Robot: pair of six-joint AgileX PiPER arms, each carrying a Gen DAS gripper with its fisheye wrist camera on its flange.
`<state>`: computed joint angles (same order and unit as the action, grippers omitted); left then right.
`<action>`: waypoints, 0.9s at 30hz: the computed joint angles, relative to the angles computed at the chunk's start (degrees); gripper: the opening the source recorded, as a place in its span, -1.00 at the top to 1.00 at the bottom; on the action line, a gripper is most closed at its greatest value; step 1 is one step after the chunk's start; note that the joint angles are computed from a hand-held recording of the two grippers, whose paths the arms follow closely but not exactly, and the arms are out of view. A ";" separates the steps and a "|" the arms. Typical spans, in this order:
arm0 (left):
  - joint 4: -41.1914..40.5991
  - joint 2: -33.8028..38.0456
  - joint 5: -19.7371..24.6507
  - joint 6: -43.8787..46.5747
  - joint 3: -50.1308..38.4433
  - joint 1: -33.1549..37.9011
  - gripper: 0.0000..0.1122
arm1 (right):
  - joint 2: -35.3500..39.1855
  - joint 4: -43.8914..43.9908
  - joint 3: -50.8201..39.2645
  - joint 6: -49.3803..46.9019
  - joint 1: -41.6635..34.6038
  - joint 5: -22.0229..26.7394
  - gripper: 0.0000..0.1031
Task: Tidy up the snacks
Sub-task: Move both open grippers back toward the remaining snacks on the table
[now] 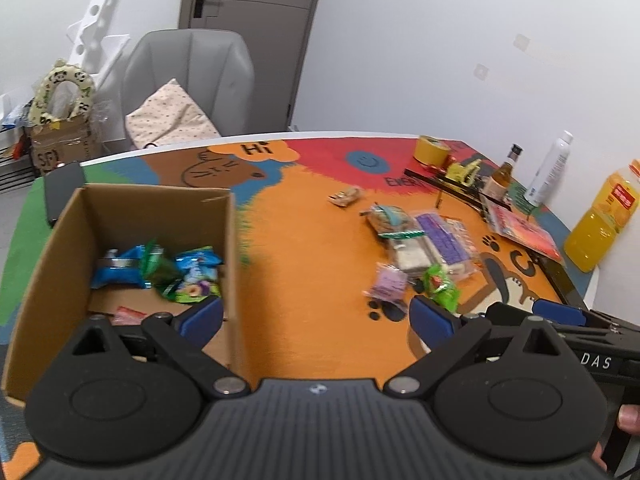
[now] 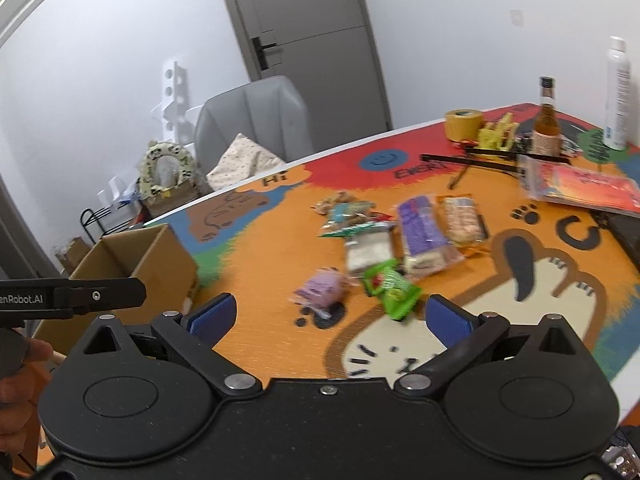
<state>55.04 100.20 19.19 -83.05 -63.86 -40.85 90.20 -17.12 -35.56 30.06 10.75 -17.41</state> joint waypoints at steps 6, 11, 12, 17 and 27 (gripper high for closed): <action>-4.01 3.42 -0.63 4.14 -3.88 -1.25 -0.76 | -0.63 -1.34 2.27 0.35 -3.97 -1.29 -1.00; -5.73 6.63 -1.06 6.69 -7.19 -2.11 -0.76 | 0.71 -4.88 3.06 3.06 -7.10 -3.08 -1.00; -5.84 7.59 -0.50 7.35 -8.27 -2.43 -0.76 | 1.09 -5.08 3.10 3.17 -7.33 -3.43 -1.00; -14.31 11.17 -0.98 16.72 -12.67 -2.03 -0.76 | 3.88 -5.66 2.79 2.75 -8.37 -6.10 -1.00; -20.63 19.14 0.27 21.46 -21.76 -1.99 -0.77 | 9.55 -5.79 -0.38 3.09 -10.86 -7.77 -1.00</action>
